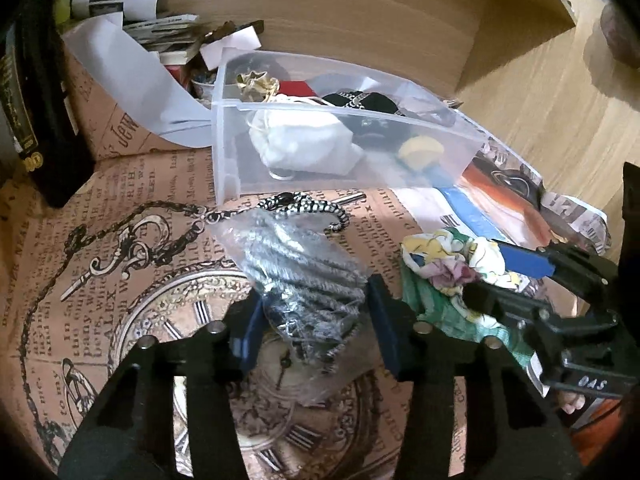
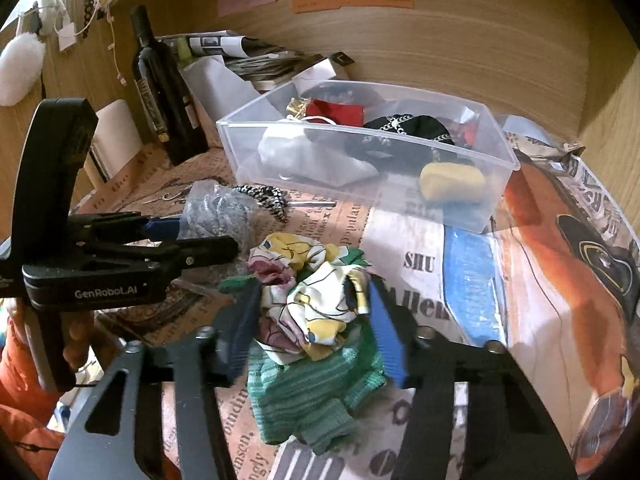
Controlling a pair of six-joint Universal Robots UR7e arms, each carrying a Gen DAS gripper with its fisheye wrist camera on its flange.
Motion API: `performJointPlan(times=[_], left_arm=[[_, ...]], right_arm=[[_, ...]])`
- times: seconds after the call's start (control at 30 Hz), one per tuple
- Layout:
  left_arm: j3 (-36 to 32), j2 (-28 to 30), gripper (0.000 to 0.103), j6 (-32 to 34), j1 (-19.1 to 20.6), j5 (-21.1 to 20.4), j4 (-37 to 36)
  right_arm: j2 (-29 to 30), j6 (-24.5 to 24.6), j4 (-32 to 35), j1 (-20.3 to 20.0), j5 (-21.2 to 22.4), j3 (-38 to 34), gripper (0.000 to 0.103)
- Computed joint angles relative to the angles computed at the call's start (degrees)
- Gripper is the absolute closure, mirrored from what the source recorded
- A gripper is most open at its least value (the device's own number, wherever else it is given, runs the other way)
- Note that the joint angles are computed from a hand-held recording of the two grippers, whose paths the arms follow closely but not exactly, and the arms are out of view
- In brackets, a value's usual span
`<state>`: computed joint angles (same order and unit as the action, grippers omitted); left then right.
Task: Organize soft objects
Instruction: 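Grasp the silver mesh bag with the left gripper while the right gripper grasps the floral cloth, then lower the silver mesh bag into the box with the left gripper while the right drops the floral cloth in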
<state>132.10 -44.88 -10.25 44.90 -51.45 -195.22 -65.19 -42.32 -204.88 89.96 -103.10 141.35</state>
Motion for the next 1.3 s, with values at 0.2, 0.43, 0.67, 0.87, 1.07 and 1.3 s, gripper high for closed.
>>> performJointPlan(times=[0.2, 0.43, 0.67, 0.87, 1.07, 1.3], left_arm=[[0.7, -0.8, 0.072, 0.2, -0.5, -0.8, -0.6], [2.1, -2.0, 0.075, 0.8, -2.7, -0.3, -2.6], [3.2, -3.0, 0.075, 2.7, -5.3, 1.4, -6.2], [3.0, -3.7, 0.075, 4.6, -6.4, 3.0, -8.9], [1.2, -4.0, 0.075, 7.3, -6.3, 3.2, -11.0], [-2.3, -4.0, 0.075, 10.9, -4.7, 1.3, -12.0]], right_arm=[[-1.0, 0.5, -1.0, -0.5, 1.7, 0.6, 0.082], [-2.3, 0.4, -3.4, -0.4, 3.3, 1.3, 0.09], [-4.2, 1.0, -5.2, 0.1, 4.9, 1.3, 0.09], [-4.9, 1.8, -7.3, 0.8, 6.4, 0.5, 0.09], [-4.6, 2.2, -9.2, 1.7, 7.0, -1.4, 0.09], [-3.9, 2.3, -10.8, 2.3, 7.6, -4.0, 0.09]])
